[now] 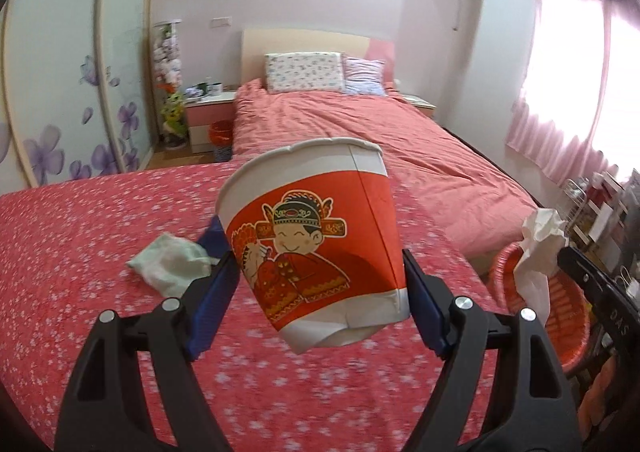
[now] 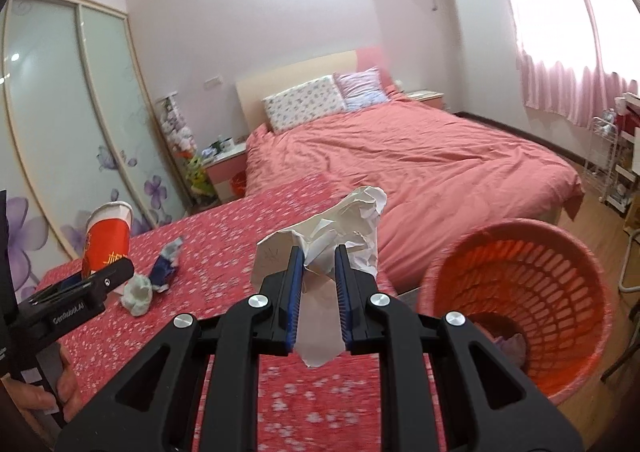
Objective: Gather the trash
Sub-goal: 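Lift the paper cup and tissue and carry them over the orange basket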
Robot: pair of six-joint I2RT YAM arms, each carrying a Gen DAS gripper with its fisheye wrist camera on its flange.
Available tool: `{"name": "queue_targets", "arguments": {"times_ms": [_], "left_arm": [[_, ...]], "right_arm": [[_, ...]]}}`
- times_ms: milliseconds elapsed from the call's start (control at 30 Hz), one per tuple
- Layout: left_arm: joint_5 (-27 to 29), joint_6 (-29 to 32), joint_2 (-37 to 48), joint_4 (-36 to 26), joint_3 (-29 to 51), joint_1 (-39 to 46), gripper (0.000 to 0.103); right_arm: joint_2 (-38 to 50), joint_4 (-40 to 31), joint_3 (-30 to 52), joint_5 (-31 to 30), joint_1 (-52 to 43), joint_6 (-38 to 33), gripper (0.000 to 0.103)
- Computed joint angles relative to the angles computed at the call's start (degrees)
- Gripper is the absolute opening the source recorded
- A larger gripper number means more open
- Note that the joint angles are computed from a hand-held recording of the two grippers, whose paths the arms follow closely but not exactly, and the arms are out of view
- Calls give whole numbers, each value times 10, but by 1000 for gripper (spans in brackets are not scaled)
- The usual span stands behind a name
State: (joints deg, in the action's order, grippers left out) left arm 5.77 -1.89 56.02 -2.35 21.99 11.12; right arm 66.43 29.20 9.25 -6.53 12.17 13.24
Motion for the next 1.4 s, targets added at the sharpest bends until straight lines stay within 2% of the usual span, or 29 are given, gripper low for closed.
{"name": "queue_targets", "arguments": {"times_ms": [400, 667, 1000, 1400], "left_arm": [[-96, -78, 68, 59, 13, -235, 77], [-140, -123, 174, 111, 55, -361, 77], [-140, -148, 305, 175, 115, -453, 77], [-115, -158, 433, 202, 193, -492, 77]], "right_arm": [[-56, -7, -31, -81, -181, -50, 17], [-16, 39, -33, -148, -304, -75, 17], [115, 131, -8, -186, -388, -71, 17], [198, 161, 21, -211, -431, -61, 17]]}}
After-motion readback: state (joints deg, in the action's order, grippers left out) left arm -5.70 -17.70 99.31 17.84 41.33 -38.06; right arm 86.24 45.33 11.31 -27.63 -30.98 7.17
